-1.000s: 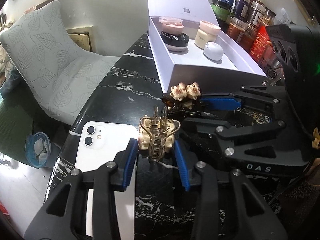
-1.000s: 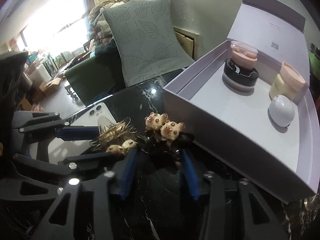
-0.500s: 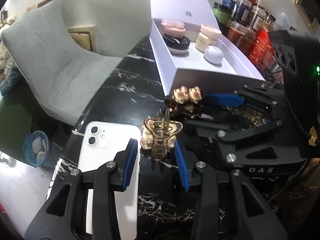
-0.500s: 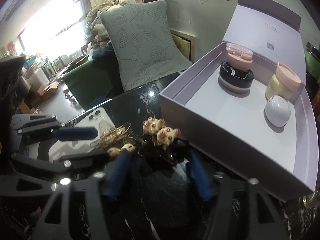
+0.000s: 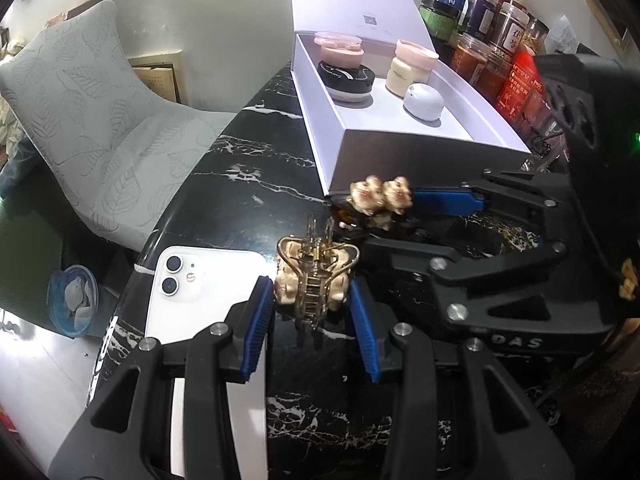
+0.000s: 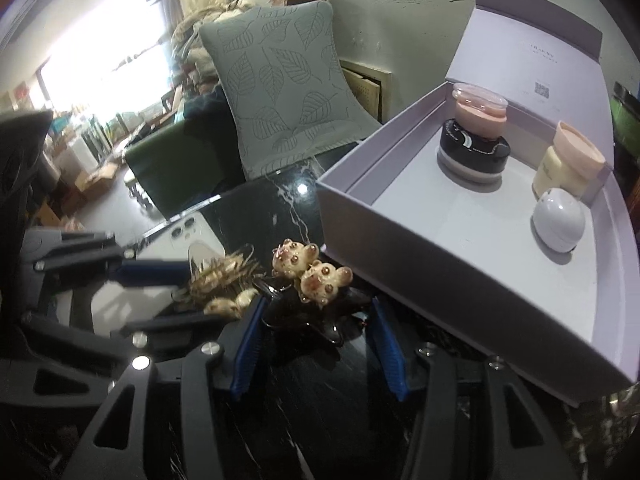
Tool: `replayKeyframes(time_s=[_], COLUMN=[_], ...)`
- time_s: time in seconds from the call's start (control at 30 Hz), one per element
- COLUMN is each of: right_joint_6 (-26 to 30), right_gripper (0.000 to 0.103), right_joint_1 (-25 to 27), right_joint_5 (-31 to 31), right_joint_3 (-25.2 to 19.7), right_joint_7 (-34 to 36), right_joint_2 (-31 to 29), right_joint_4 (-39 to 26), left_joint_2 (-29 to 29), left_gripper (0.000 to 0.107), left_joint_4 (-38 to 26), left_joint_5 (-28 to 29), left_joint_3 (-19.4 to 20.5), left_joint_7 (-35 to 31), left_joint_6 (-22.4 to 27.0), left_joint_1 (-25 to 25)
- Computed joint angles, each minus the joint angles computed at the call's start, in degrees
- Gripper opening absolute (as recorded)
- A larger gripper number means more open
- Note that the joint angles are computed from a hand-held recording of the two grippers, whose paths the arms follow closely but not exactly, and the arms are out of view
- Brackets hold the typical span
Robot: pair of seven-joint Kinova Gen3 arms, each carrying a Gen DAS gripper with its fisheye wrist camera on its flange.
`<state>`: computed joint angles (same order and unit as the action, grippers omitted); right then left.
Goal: Organize objects
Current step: 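Carry the gold clip with the left tool while the right tool carries the bear clip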
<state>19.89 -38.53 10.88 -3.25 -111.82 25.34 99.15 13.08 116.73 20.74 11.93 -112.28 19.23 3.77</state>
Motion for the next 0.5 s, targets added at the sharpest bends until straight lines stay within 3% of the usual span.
replayKeyframes(time_s=[0.27, 0.4, 0.5], right_joint_6=[2.49, 0.72, -0.11], right_gripper=[0.054, 0.054, 0.054], right_joint_1=[-3.10, -1.63, -3.54], right_joint_5=[4.97, 6.27, 9.47], right_joint_3=[3.50, 2.04, 3.59], right_joint_7=[-5.86, -7.92, -11.36], right_joint_2=[-4.60, -7.05, -8.17], right_joint_4=[5.53, 9.20, 11.28], left_joint_2=[1.45, 1.97, 2.60], left_gripper=[0.038, 0.038, 0.038], left_joint_4=[-1.40, -1.65, -2.15], left_joint_5=[-1.88, -3.00, -2.04], left_joint_3=[0.13, 0.47, 2.34], left_joint_7=[0.83, 1.82, 0.38], left_joint_6=[0.08, -0.88, -0.53], left_joint_1=[1.33, 2.71, 2.17])
